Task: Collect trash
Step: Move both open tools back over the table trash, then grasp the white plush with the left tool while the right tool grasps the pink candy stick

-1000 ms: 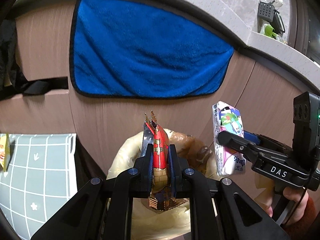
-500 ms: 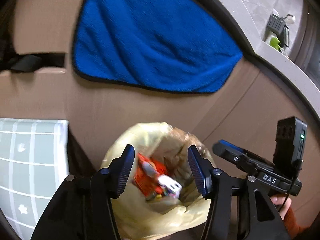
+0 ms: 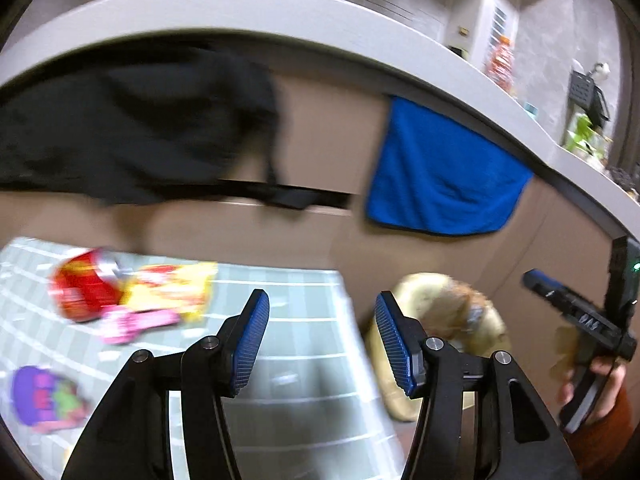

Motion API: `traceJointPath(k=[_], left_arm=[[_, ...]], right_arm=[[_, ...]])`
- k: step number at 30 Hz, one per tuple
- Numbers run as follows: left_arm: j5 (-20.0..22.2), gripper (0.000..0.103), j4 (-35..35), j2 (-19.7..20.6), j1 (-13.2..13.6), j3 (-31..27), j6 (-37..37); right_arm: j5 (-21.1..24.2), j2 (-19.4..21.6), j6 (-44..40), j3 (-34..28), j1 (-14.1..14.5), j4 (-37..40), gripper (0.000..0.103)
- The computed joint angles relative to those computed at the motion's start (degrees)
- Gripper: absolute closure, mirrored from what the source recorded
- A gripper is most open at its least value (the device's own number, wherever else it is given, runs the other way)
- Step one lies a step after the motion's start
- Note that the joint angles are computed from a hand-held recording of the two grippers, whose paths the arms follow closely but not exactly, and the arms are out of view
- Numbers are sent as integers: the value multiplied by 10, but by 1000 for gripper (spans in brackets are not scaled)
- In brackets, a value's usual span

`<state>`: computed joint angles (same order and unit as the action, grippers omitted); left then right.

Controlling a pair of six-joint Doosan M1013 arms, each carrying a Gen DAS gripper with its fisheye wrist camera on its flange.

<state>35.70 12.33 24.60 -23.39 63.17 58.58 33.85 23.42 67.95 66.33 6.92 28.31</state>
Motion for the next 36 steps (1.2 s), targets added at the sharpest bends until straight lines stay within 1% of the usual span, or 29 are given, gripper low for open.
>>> traceJointPath(k=[2, 5, 10, 12, 13, 17, 20, 22, 24, 26, 27, 30, 33, 34, 36], left_arm=[[-6, 47, 40, -28, 11, 41, -41], [-12, 47, 74, -63, 32, 96, -96], [-23, 47, 85, -103, 63, 160, -144], [-21, 47, 82, -112, 76, 178, -154], [-22, 46, 70, -114, 84, 185, -151], [-28, 43, 11, -106, 107, 186, -116], [-35, 41, -58, -84, 126, 167, -83], [-36, 39, -84, -63, 137, 145, -80], [-15, 38, -109, -34, 149, 111, -74], [19, 38, -133, 0, 161, 65, -75], [25, 38, -143, 11, 166, 50, -74], [54, 38, -176, 46, 180, -5, -38], [103, 38, -183, 84, 190, -68, 5], [128, 38, -187, 100, 193, -92, 15], [159, 38, -183, 119, 195, -122, 17]], right_arm=[[8, 2, -19, -7, 11, 12, 48], [28, 8, -45, -20, 28, 36, 48], [76, 27, -80, -50, 63, 57, 48], [94, 35, -88, -61, 76, 55, 48], [101, 38, -93, -65, 82, 54, 48], [128, 57, -106, -88, 103, 54, 48], [148, 72, -100, -103, 112, 52, 48], [158, 82, -92, -114, 115, 48, 48], [166, 91, -83, -123, 117, 41, 48], [171, 98, -73, -130, 117, 31, 48], [173, 101, -69, -132, 116, 27, 48], [175, 106, -65, -135, 114, 12, 48], [180, 115, -56, -143, 112, -5, 48], [184, 119, -52, -148, 111, -7, 48], [192, 128, -40, -158, 109, -9, 48]])
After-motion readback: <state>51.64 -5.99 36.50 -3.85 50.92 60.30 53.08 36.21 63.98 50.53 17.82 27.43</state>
